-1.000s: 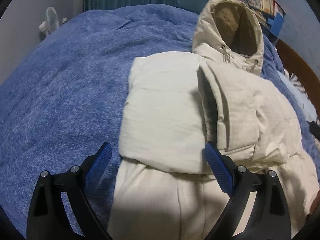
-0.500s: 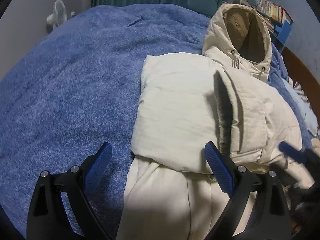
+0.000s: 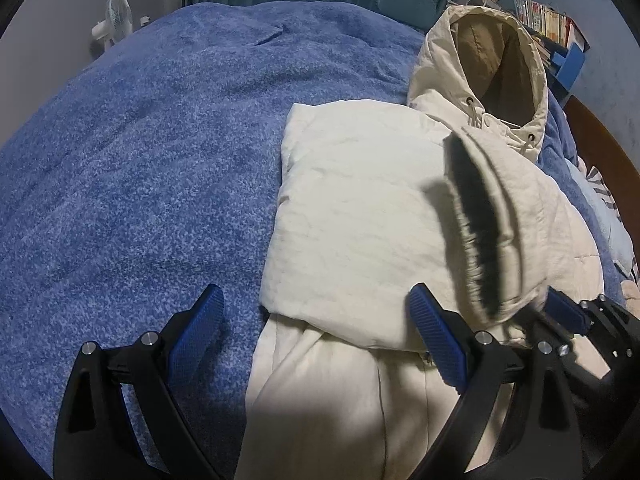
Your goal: Fold large clothes
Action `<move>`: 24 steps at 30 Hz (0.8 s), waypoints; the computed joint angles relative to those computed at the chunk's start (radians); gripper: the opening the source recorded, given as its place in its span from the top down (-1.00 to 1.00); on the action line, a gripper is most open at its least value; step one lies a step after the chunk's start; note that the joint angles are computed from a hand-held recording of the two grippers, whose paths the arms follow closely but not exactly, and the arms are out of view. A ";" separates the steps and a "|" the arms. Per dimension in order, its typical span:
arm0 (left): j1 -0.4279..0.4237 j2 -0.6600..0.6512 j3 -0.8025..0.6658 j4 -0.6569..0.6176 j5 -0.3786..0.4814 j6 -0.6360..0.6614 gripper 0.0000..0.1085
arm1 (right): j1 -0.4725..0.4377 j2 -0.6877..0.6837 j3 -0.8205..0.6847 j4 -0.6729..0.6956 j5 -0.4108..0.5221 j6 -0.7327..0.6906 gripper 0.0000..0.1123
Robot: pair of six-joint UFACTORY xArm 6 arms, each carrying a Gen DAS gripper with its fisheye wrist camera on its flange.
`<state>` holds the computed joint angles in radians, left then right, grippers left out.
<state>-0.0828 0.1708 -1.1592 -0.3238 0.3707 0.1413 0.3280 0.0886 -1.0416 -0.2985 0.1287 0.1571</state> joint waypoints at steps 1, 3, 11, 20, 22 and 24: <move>-0.001 0.000 0.000 0.003 0.000 -0.003 -0.64 | -0.002 -0.006 0.003 0.007 -0.004 0.001 0.70; -0.003 -0.003 0.001 0.015 -0.003 -0.011 -0.64 | -0.011 -0.039 0.023 0.065 -0.016 -0.022 0.72; -0.043 -0.035 0.033 0.096 -0.046 -0.003 -0.64 | -0.096 -0.229 0.122 0.368 -0.032 -0.173 0.75; -0.065 -0.033 0.035 0.136 -0.045 -0.022 -0.64 | -0.297 -0.265 0.147 0.672 0.006 -0.267 0.97; -0.067 -0.033 0.036 0.152 -0.045 -0.031 -0.64 | -0.330 -0.246 0.132 0.693 0.020 -0.268 0.97; -0.068 -0.031 0.037 0.160 -0.044 -0.033 -0.64 | -0.355 -0.219 0.106 0.828 0.076 -0.336 0.89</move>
<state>-0.1504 0.1397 -1.1225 -0.1633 0.3263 0.1084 -0.0268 -0.1308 -0.9359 0.5300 0.2051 -0.1787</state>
